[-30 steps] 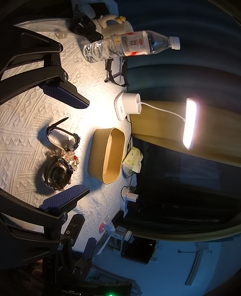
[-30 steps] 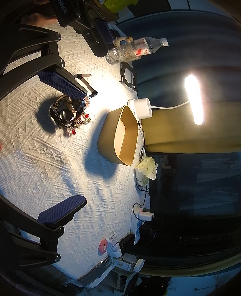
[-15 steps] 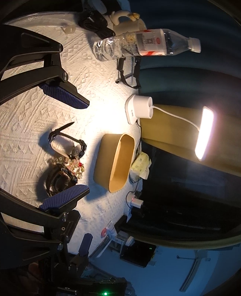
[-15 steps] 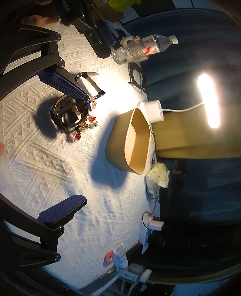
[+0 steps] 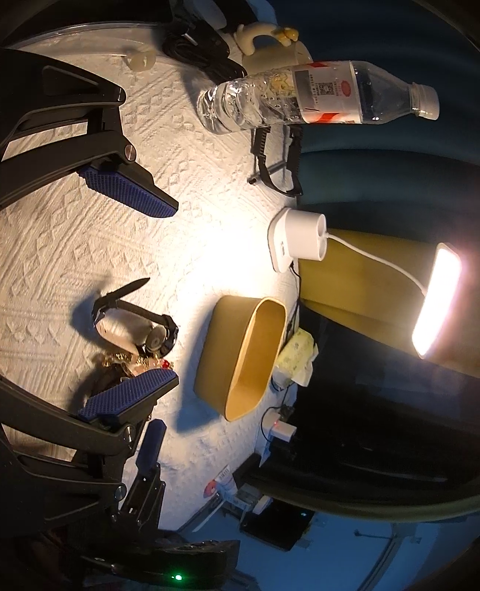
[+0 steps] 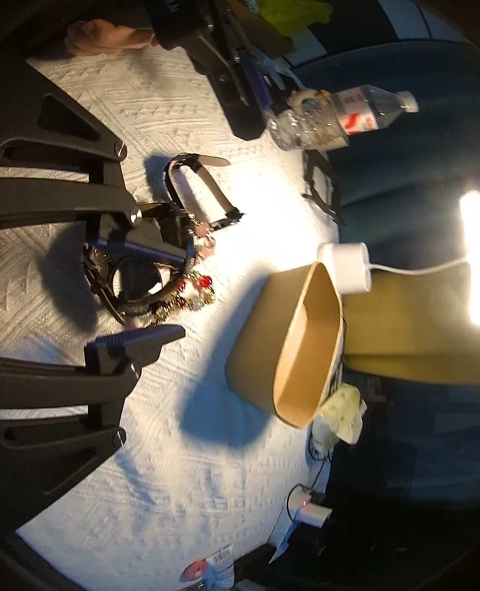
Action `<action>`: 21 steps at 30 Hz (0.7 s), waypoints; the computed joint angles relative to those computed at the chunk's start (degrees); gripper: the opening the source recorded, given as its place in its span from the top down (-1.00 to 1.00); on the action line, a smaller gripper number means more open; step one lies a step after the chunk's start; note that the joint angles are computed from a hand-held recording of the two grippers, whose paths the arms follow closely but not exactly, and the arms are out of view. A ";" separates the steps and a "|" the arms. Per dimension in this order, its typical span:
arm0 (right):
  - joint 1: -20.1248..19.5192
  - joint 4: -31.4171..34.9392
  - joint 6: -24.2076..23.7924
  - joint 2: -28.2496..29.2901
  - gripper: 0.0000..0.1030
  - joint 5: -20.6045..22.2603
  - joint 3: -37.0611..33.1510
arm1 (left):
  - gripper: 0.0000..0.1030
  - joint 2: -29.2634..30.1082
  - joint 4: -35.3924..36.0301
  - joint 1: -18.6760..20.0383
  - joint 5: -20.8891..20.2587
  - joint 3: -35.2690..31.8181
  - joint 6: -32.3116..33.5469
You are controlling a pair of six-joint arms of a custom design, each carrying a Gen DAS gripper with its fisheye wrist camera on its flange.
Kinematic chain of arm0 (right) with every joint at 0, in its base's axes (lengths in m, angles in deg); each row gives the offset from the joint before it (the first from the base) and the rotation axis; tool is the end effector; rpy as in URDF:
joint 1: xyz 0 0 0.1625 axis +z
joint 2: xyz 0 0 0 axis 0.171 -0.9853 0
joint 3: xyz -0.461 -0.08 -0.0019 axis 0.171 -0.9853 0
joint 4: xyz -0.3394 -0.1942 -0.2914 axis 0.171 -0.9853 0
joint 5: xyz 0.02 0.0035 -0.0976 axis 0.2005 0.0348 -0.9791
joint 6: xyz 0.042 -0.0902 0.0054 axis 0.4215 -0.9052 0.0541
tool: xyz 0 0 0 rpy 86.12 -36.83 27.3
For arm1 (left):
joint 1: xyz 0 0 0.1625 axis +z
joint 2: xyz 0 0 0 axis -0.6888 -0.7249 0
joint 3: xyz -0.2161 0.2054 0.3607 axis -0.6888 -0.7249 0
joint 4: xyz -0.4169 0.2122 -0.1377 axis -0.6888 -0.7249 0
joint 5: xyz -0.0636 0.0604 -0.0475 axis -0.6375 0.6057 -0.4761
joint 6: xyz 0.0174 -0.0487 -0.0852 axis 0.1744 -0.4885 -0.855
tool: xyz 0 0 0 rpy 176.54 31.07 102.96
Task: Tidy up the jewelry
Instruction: 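Grasp the black-strap watch with the left tool while the right tool grasps the brown-strap watch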
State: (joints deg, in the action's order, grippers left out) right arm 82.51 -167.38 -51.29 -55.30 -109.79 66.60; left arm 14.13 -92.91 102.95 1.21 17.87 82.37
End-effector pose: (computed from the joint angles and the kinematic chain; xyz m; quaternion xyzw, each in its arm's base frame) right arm 0.1043 -0.6919 0.2218 0.0717 -0.8561 0.3717 0.3518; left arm -0.2808 -0.7869 0.0573 0.3856 0.8713 -0.2863 0.1007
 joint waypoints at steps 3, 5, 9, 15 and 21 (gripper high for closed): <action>-0.26 0.57 -0.88 -0.18 0.73 0.75 0.17 | -0.67 0.49 1.16 -0.18 1.28 -0.74 0.36; -0.56 0.86 -1.55 -0.74 0.80 2.35 0.68 | -0.62 1.01 2.48 -0.35 2.22 -1.53 0.75; -0.84 -0.12 -2.47 -1.44 0.87 4.62 1.47 | -0.37 2.32 6.55 -0.71 4.18 -3.55 1.43; -1.68 -2.65 -1.09 -3.73 0.87 7.58 3.17 | -0.02 4.36 11.57 -1.28 8.08 -6.26 2.53; -2.75 -4.50 0.83 -5.49 0.86 8.40 4.15 | 0.29 5.92 14.24 -1.94 11.29 -7.78 4.51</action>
